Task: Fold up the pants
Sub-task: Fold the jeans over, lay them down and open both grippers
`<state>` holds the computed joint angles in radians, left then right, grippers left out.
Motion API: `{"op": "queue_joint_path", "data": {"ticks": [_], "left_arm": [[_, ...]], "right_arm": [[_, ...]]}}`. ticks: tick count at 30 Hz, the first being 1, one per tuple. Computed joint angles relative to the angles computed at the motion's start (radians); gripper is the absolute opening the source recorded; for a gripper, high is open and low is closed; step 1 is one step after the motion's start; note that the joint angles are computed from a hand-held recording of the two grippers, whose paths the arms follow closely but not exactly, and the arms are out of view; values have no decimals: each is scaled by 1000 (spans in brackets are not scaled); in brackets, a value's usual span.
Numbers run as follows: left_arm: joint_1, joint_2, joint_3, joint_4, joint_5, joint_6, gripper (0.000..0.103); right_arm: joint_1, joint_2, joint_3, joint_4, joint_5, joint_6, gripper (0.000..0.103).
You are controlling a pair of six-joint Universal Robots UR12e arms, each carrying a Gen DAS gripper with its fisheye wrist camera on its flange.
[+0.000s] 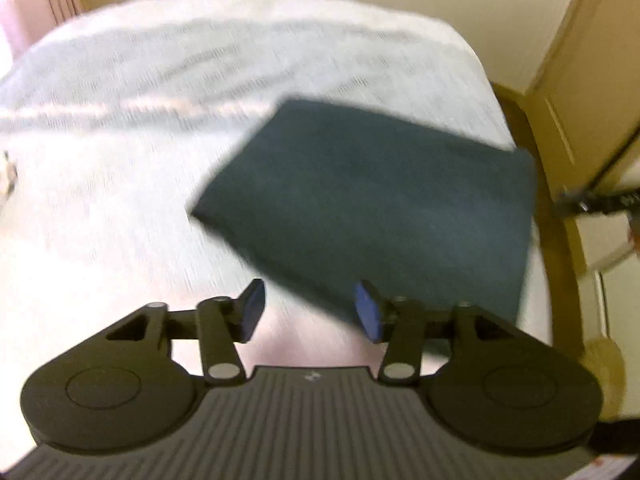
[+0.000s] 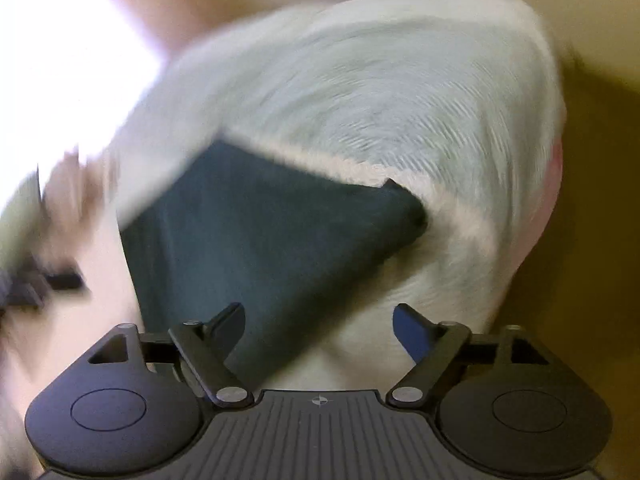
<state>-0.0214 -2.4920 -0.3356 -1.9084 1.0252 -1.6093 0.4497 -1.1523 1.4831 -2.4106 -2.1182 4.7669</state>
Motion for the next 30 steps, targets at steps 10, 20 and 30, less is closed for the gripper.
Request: {"op": "queue_joint_path", "data": {"ticks": [10,20,30], "left_arm": [[-66,-153,200,9,34,-32,45],[-74,-7,-86,94,45,-133,44],[-82,47,-196,197,82,-156,46]], "right_arm": [[-84,-12,127,-264,9,153,5],[-324,-154,158,-85,248,-352,7],[-137,-44,-84,393,-62,-558,54]]}}
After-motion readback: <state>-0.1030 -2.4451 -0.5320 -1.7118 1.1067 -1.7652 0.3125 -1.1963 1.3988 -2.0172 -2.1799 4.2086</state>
